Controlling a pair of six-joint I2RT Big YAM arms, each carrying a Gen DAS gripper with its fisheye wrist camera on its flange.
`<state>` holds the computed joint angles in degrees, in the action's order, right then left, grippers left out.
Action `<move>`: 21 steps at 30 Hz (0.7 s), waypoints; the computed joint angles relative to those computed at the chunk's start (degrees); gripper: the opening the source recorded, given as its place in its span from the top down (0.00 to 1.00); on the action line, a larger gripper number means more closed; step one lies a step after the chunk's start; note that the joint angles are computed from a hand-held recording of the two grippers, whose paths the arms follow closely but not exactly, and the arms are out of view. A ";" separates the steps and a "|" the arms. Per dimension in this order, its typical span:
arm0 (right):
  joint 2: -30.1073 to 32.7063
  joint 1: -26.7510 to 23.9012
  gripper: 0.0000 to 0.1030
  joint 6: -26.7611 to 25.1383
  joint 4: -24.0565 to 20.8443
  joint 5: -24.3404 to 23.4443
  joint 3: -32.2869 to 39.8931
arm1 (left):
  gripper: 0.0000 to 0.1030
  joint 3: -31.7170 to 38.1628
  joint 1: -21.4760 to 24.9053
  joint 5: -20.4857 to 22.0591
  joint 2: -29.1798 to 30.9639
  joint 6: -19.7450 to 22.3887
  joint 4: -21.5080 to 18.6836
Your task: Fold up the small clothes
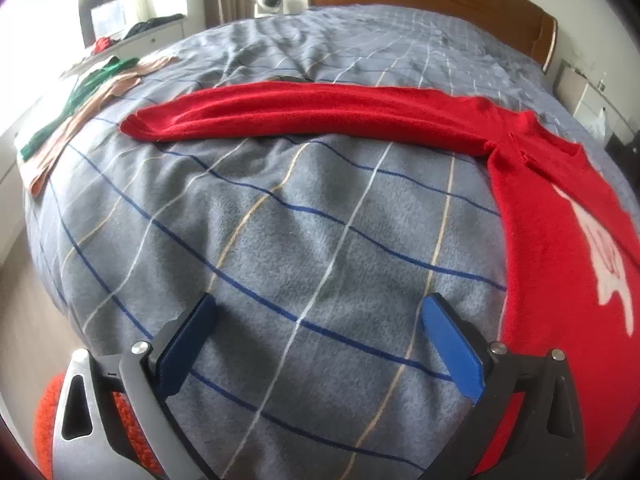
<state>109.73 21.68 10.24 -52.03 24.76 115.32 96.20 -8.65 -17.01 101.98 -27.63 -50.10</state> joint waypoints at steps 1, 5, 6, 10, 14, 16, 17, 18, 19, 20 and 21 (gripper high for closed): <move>-1.13 0.68 0.12 -0.12 0.34 1.51 -1.18 | 0.01 -0.22 -0.06 -0.21 -0.01 0.05 0.26; -1.44 3.70 0.10 -2.44 -0.38 9.45 -1.13 | 0.00 -1.08 -0.01 -0.02 -0.20 -0.10 1.31; -1.34 4.25 0.10 -3.72 -0.62 10.68 -1.05 | 0.00 -1.17 0.02 0.08 -0.24 -0.06 1.45; -1.52 5.10 0.11 -3.24 -1.76 12.65 -1.66 | 0.00 -1.54 0.06 0.15 -0.40 0.27 1.90; -1.58 5.61 0.11 -2.80 -3.05 13.69 -2.24 | 0.00 -1.94 0.42 1.41 -0.57 0.57 2.49; -1.85 5.89 0.10 -2.79 -3.26 14.05 -2.74 | 0.00 -1.87 0.64 2.23 -0.49 0.41 2.50; -2.00 6.07 0.10 -2.80 -3.27 14.33 -2.96 | 0.00 -1.88 0.63 2.25 -0.47 0.35 2.52; -2.08 6.18 0.10 -2.83 -3.28 14.46 -3.05 | 0.00 -1.82 0.58 2.11 -0.42 0.33 2.46; -2.03 6.26 0.10 -2.84 -3.38 14.54 -2.98 | 0.00 -1.85 0.60 2.09 -0.44 0.36 2.50; -1.96 6.38 0.10 -2.82 -3.59 14.74 -2.85 | 0.00 -1.87 0.57 1.97 -0.43 0.34 2.53; -1.89 6.52 0.11 -2.91 -3.68 15.00 -2.74 | 0.00 -1.90 0.59 1.96 -0.44 0.35 2.59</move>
<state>107.85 28.20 7.33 -55.71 39.76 112.59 94.31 -8.05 -15.05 101.55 -27.28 -47.51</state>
